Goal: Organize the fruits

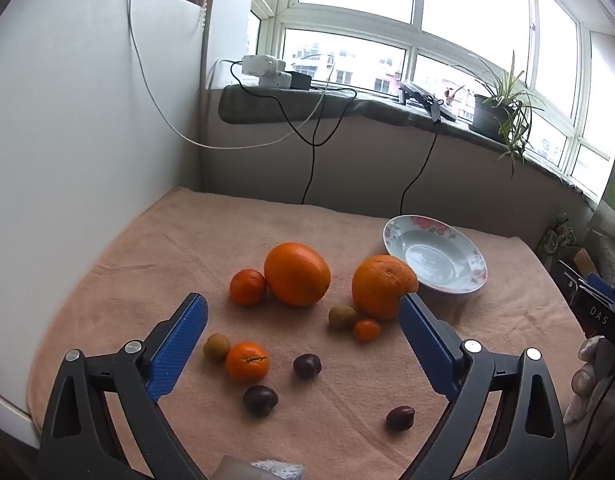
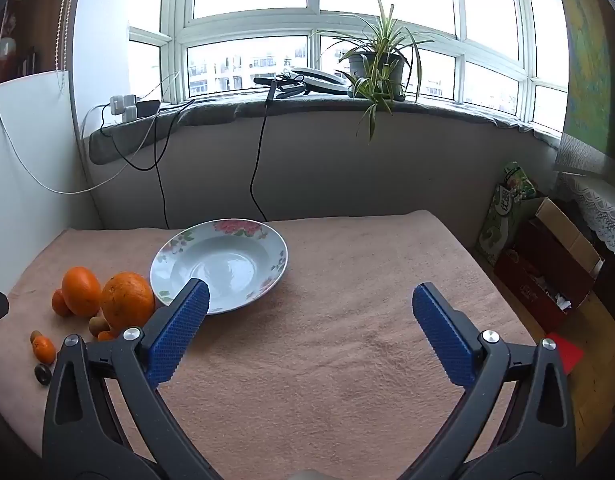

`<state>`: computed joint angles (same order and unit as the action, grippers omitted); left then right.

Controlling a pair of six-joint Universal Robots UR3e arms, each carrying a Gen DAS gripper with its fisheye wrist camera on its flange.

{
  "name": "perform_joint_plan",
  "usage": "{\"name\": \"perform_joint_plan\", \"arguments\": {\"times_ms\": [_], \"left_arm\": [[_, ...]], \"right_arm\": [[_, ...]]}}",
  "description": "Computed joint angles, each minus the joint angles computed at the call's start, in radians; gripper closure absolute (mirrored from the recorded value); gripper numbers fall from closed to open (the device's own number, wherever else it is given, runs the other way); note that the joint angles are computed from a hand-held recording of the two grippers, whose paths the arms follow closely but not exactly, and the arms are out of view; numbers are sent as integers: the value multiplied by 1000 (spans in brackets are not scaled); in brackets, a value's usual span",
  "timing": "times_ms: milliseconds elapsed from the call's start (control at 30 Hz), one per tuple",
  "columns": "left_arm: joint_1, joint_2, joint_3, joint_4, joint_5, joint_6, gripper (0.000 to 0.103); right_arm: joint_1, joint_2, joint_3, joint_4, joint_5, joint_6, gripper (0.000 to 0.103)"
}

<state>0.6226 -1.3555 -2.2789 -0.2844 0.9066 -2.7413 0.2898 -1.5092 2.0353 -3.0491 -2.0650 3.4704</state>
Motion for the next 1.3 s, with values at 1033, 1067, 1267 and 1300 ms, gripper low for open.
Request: {"name": "perform_joint_plan", "arguments": {"times_ms": [1033, 1067, 1267, 1300], "left_arm": [[30, 12, 8, -17, -19, -10, 7], [31, 12, 8, -18, -20, -10, 7], [34, 6, 11, -25, -22, -8, 7], [33, 5, 12, -27, -23, -8, 7]], "right_arm": [[30, 15, -38, 26, -33, 5, 0], [29, 14, -37, 26, -31, 4, 0], [31, 26, -43, 26, -27, 5, 0], [32, 29, -45, 27, -28, 5, 0]]}}
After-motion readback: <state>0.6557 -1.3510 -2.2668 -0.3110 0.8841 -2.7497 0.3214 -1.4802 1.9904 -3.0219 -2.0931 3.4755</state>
